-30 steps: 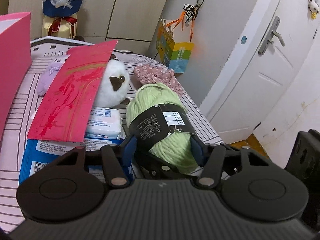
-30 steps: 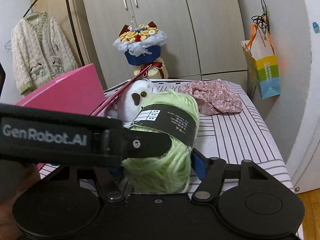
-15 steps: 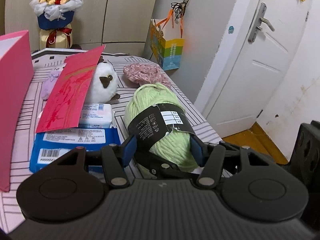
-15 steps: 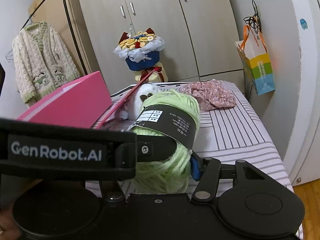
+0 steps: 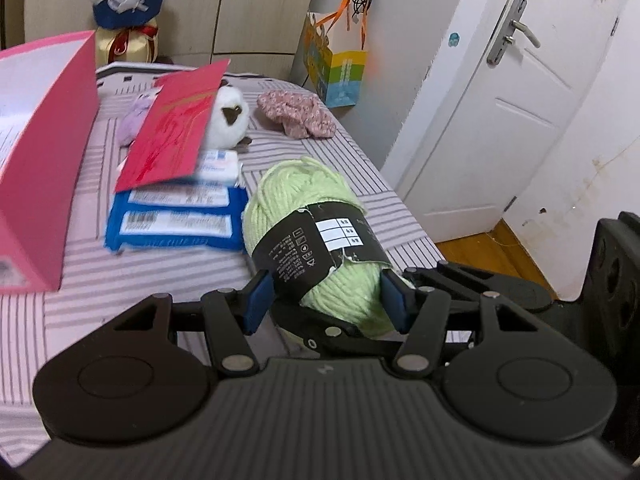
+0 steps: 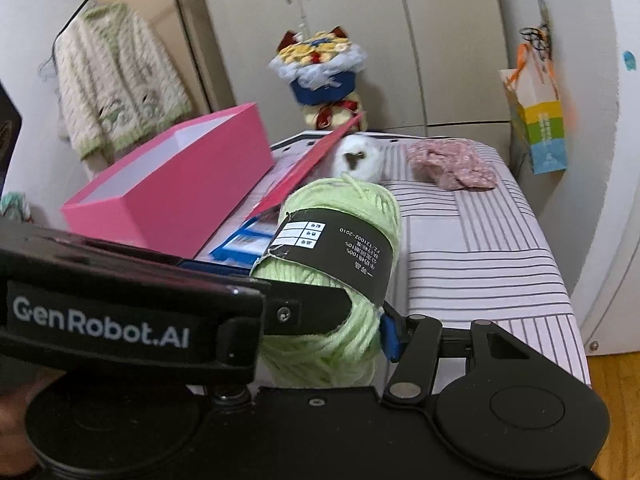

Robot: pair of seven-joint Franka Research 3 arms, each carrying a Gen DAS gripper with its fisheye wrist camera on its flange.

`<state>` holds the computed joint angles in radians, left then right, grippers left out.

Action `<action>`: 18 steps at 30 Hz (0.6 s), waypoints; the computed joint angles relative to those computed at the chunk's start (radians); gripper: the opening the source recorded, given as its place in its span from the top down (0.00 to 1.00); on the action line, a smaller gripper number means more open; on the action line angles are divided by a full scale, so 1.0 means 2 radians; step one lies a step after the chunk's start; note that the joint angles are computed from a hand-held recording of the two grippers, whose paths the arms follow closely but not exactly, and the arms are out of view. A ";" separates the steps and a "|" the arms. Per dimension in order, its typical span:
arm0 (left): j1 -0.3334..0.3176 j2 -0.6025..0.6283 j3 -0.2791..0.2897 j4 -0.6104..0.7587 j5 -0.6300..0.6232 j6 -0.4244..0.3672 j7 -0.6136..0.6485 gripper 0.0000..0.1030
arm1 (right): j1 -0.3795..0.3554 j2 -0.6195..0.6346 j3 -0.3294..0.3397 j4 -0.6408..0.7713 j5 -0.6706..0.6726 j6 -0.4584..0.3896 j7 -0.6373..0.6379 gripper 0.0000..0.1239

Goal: Organize soft objects
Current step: 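Carry the yarn skein with the left gripper over the pink box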

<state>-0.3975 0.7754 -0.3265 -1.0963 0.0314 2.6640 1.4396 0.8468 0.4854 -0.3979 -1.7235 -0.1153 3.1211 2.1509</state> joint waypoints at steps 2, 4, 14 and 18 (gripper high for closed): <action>0.016 -0.027 -0.011 -0.040 -0.012 0.007 0.005 0.45 | 0.007 -0.008 0.000 0.003 -0.011 -0.017 -0.007 0.50; 0.032 -0.057 -0.019 -0.082 -0.024 0.016 0.009 0.45 | 0.001 -0.015 0.016 0.011 -0.025 -0.034 -0.014 0.50; 0.081 -0.194 -0.021 -0.258 -0.051 0.093 0.014 0.45 | -0.059 -0.010 0.124 0.070 -0.042 -0.046 -0.069 0.50; 0.087 -0.224 -0.007 -0.287 -0.044 0.104 -0.003 0.45 | -0.073 0.019 0.156 0.126 -0.025 -0.058 -0.109 0.49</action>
